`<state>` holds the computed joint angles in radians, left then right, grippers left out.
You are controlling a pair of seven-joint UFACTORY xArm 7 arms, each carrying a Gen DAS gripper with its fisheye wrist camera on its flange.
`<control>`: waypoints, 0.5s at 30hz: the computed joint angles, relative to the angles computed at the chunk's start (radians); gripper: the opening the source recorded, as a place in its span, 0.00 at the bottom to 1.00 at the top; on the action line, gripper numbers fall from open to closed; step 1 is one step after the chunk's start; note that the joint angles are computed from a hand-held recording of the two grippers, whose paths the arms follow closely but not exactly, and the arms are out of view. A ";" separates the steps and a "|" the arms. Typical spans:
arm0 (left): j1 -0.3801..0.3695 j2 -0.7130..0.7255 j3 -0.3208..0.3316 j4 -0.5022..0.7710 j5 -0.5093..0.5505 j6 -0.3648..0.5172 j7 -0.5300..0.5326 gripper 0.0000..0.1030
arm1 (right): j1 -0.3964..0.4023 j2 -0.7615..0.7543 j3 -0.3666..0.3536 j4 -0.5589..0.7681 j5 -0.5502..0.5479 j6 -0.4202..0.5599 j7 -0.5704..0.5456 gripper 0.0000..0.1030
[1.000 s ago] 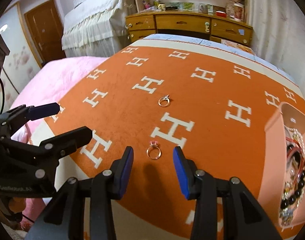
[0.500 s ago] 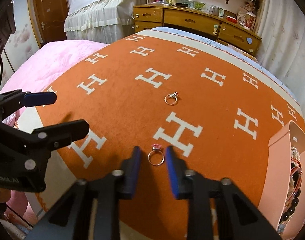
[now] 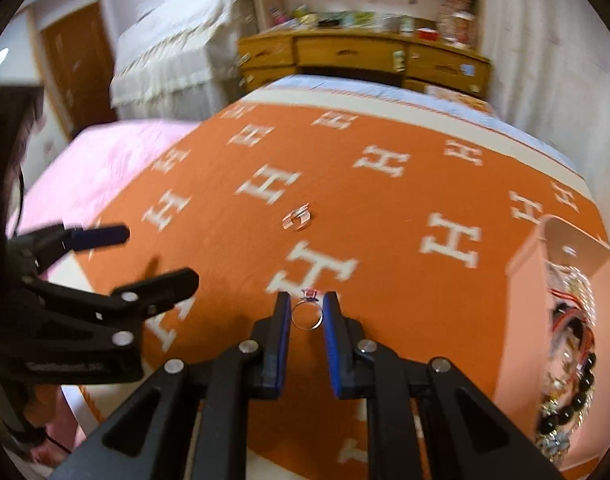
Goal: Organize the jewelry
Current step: 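Grasp the pink-stone ring with the right tool, then grasp the silver ring with the left tool while the right tool holds its ring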
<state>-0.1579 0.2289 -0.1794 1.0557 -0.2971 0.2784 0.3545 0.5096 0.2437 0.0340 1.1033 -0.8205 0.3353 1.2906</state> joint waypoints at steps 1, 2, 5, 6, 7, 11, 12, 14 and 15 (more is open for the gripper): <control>-0.013 0.015 0.007 0.020 0.018 -0.001 -0.020 0.90 | 0.010 -0.014 -0.018 -0.013 -0.033 -0.003 0.053 0.16; -0.021 0.028 0.010 0.037 0.031 -0.002 -0.035 0.88 | 0.013 -0.025 -0.026 -0.023 -0.061 -0.005 0.095 0.16; -0.067 0.090 0.029 0.110 0.108 -0.027 -0.090 0.83 | 0.002 -0.056 -0.031 -0.055 -0.154 -0.015 0.215 0.16; -0.094 0.110 0.049 0.131 0.154 -0.032 -0.123 0.79 | -0.004 -0.068 -0.029 -0.067 -0.188 -0.018 0.255 0.16; -0.112 0.131 0.059 0.157 0.190 -0.022 -0.144 0.76 | -0.015 -0.072 -0.021 -0.072 -0.202 -0.023 0.270 0.16; -0.141 0.201 0.064 0.247 0.263 0.052 -0.197 0.54 | -0.053 -0.093 -0.001 -0.103 -0.275 -0.054 0.346 0.16; -0.148 0.215 0.067 0.264 0.276 0.065 -0.212 0.54 | -0.061 -0.095 0.003 -0.107 -0.292 -0.062 0.363 0.16; -0.160 0.223 0.070 0.267 0.300 0.049 -0.232 0.54 | -0.075 -0.099 0.008 -0.117 -0.326 -0.085 0.397 0.16; -0.171 0.228 0.079 0.272 0.319 0.047 -0.247 0.54 | -0.084 -0.098 0.009 -0.120 -0.338 -0.100 0.409 0.16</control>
